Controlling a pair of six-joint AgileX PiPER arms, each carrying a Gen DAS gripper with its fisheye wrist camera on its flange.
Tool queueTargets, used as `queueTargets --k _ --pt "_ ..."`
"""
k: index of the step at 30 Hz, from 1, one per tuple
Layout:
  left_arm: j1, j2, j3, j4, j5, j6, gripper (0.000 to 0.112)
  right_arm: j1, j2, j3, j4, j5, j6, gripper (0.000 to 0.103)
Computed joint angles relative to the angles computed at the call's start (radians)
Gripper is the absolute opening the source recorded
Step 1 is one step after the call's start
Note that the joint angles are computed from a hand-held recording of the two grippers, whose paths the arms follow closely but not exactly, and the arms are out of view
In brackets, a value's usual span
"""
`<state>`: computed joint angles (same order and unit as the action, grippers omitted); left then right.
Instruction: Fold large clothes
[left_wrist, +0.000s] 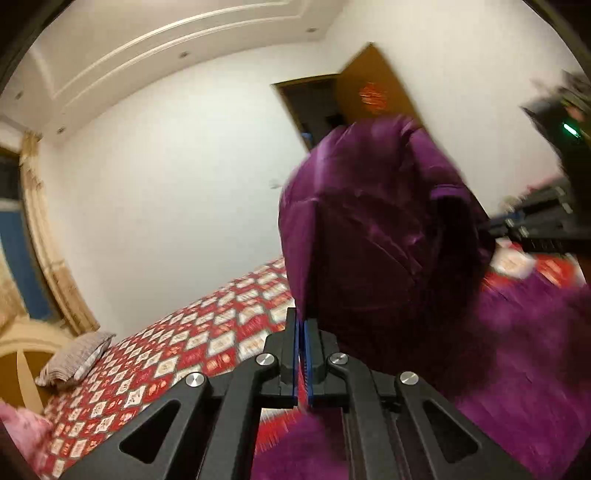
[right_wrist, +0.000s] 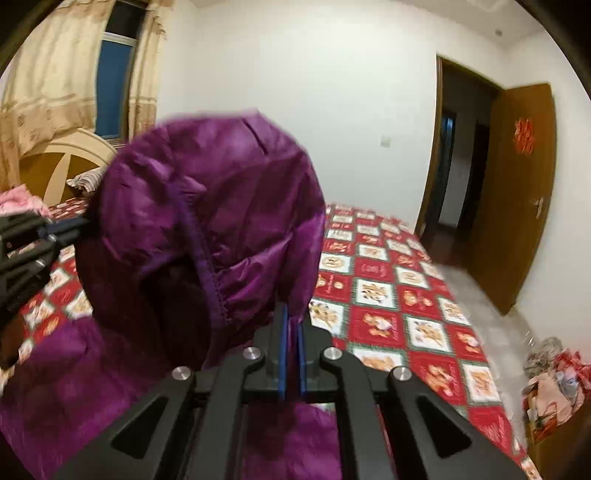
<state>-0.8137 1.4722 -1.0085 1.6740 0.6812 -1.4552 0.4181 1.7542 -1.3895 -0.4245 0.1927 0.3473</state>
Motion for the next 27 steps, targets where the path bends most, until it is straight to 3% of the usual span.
queueTargets --k 3,6,12,13,14,15,17,19,21,23,27 --pt "-0.144 -0.1 0.149 -0.074 0.085 0.01 0.002 -0.009 -0.135 0.213 0.156 -0.034 -0.108 0.007" --pt "-0.256 -0.141 0.226 -0.186 0.188 0.04 0.002 -0.014 -0.218 0.352 0.342 -0.008 -0.285 0.007" --pt "-0.206 -0.23 0.246 -0.42 0.207 0.153 0.008 -0.068 -0.334 0.488 0.525 0.111 -0.444 0.007" --pt "-0.175 -0.245 0.233 -0.454 0.196 0.17 0.012 -0.072 -0.346 0.483 0.516 0.138 -0.442 0.008" --pt "-0.141 -0.258 0.219 -0.476 0.185 0.177 0.031 -0.066 -0.354 0.472 0.467 0.161 -0.4 0.011" --pt "-0.123 -0.265 0.207 -0.477 0.193 0.156 0.067 -0.05 -0.362 0.455 0.419 0.185 -0.352 0.015" --pt "-0.113 -0.256 0.19 -0.384 0.243 0.02 0.102 -0.027 -0.367 0.418 0.397 0.214 -0.318 0.025" --pt "-0.063 -0.224 0.145 -0.321 0.177 -0.056 0.102 0.01 -0.338 0.348 0.365 0.22 -0.253 0.039" --pt "-0.032 -0.119 0.01 -0.409 0.146 0.027 0.102 0.038 -0.295 0.289 0.378 0.215 -0.233 0.049" --pt "-0.035 0.033 -0.142 -0.499 0.218 0.135 0.102 0.08 -0.2 0.175 0.352 0.225 -0.173 0.049" --pt "-0.069 0.158 -0.176 -0.602 0.244 0.219 0.102 0.106 -0.061 0.051 0.407 0.3 -0.168 0.049"
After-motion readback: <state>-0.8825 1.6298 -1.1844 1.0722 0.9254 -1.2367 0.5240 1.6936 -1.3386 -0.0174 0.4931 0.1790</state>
